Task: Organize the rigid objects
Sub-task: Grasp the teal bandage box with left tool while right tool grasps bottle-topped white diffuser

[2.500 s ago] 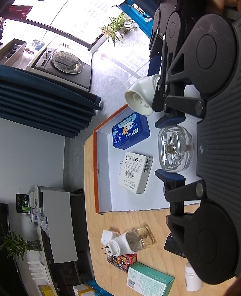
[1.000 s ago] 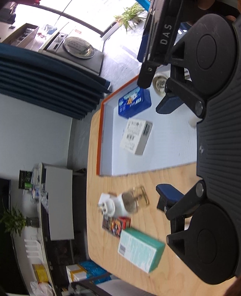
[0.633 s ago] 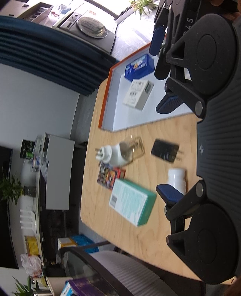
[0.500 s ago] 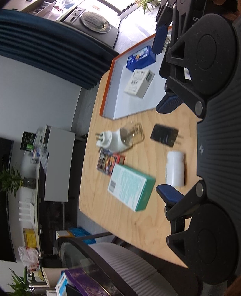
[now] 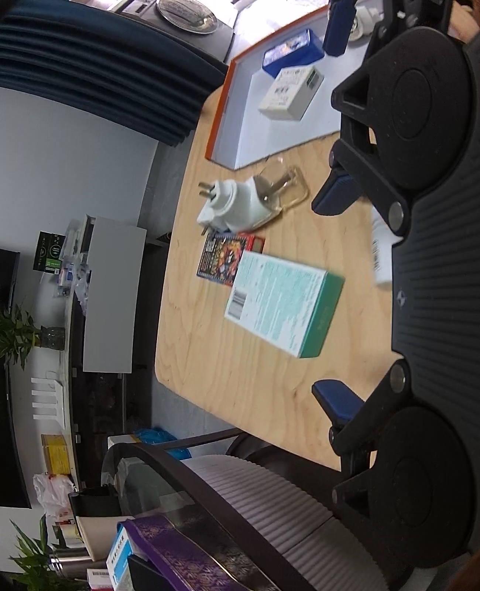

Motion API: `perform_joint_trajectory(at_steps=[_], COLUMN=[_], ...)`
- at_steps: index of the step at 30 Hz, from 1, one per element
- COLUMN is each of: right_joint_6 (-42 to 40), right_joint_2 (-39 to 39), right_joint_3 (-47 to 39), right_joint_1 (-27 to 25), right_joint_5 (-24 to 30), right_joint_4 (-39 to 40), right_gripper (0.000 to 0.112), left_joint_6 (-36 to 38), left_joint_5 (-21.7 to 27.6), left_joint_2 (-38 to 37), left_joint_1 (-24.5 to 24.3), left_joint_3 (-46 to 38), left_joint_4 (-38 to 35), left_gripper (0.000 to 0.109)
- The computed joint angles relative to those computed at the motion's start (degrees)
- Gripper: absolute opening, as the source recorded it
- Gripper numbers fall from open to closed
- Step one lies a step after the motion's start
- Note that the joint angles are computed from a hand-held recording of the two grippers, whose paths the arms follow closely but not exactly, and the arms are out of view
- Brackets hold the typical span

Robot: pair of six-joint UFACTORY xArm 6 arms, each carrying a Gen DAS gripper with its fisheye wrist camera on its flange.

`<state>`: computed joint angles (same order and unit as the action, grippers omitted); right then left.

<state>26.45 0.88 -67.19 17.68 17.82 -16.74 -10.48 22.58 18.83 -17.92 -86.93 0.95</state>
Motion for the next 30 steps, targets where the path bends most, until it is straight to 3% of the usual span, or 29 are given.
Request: perform_joint_trajectory(at_steps=[12, 15, 17, 24, 25, 27, 30], right_joint_6=[-5.9, -9.3, -11.3, -14.3, -14.7, -13.3, -11.9], right_joint_2=[13.1, 18.9, 23.1, 37.0, 38.2, 38.8, 36.6], right_joint_3=[-15.6, -23.0, -28.4, -47.6, -49.4, -49.4, -45.4], right_joint_1=[-0.6, -0.8, -0.9, -1.3, -1.5, -1.4, -1.3], right_joint_5=[4.0, 6.7, 8.9, 19.7, 20.7, 19.7, 17.1], right_joint_4=[5.0, 8.5, 11.1, 14.6, 15.8, 14.4, 13.9], right_gripper=[0.085, 0.086, 0.086, 0.086, 0.075, 0.067, 0.066], left_joint_6=[6.4, 8.3, 8.2, 7.0, 6.6, 5.2, 4.3], left_joint_5=[9.8, 11.0, 9.0, 6.9, 6.8, 6.4, 4.9], left_joint_2=[16.5, 18.7, 18.6, 17.6, 17.5, 16.5, 14.1], left_joint_1=[0.7, 1.1, 1.0, 1.8, 2.0, 2.2, 2.4], left_joint_3=[-21.4, -24.0, -23.2, -21.4, -21.4, -20.4, -17.6], left_joint_4=[-1.7, -4.5, -2.8, -2.1, -2.1, -0.9, -0.7], left_gripper=[0.096, 0.079, 0.073, 0.072, 0.072, 0.072, 0.071])
